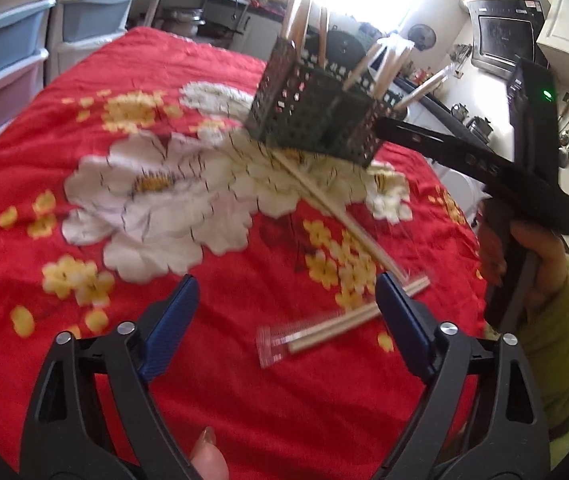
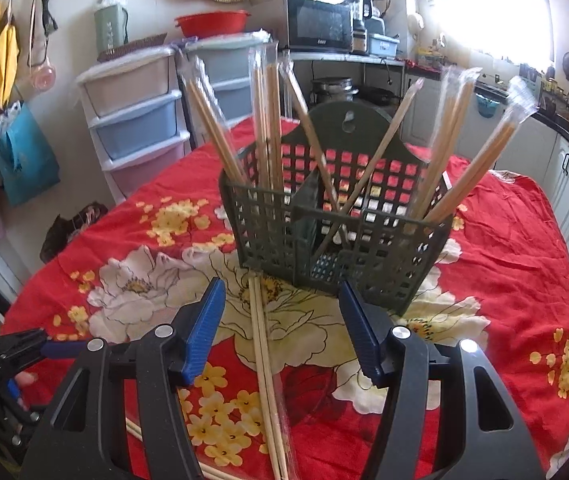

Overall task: Organize utensils
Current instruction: 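Lower the right tool to the loose chopsticks and close on them while the left tool hovers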

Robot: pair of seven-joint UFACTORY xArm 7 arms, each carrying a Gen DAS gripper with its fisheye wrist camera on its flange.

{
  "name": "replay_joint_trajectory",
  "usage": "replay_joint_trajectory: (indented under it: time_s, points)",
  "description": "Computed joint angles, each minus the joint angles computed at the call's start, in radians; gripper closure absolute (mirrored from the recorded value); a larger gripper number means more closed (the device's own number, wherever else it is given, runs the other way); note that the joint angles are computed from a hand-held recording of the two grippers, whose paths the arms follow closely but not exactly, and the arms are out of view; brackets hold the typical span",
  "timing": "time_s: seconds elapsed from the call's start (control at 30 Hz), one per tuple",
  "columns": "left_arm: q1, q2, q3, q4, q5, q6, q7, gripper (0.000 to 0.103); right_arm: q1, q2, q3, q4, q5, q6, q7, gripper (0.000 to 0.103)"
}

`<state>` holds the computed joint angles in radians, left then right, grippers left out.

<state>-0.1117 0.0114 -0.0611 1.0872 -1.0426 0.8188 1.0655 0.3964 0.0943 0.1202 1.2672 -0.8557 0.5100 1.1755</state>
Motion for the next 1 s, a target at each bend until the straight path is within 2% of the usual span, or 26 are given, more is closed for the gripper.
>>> replay_joint_trajectory:
  time_s: [0.13,0.27,0.43,0.5,0.63,0.73,0.93,1.0]
  points:
    - [0.006,0.001,0.004,-0.016,0.015,0.044,-0.002,0.036,0.001,0.061,-0.002,0.041,0.068,0.005,-0.084,0.046]
    - [0.014,0.001,0.009,-0.025,0.021,0.078,0.003,0.043,0.015,0.147,-0.012,0.118,0.180,0.024,-0.217,0.046]
    - [0.021,0.005,0.010,-0.029,0.026,0.098,-0.004,0.054,0.045,0.255,-0.040,0.229,0.288,0.069,-0.344,0.052]
    - [0.022,0.008,0.010,-0.026,0.027,0.100,-0.006,0.055,0.058,0.289,-0.056,0.269,0.316,0.088,-0.369,0.057]
    - [0.022,0.016,0.006,-0.023,0.031,0.099,-0.013,0.069,0.065,0.351,-0.072,0.340,0.387,0.123,-0.419,0.068]
    - [0.023,0.022,0.004,-0.020,0.025,0.100,-0.014,0.072,0.066,0.375,-0.081,0.362,0.431,0.121,-0.440,0.071]
    - [0.029,0.033,0.003,-0.016,0.019,0.101,-0.024,0.085,0.060,0.362,-0.087,0.339,0.485,0.094,-0.459,0.090]
    - [0.032,0.033,0.003,-0.015,0.018,0.110,-0.030,0.095,0.048,0.331,-0.083,0.299,0.505,0.076,-0.469,0.092]
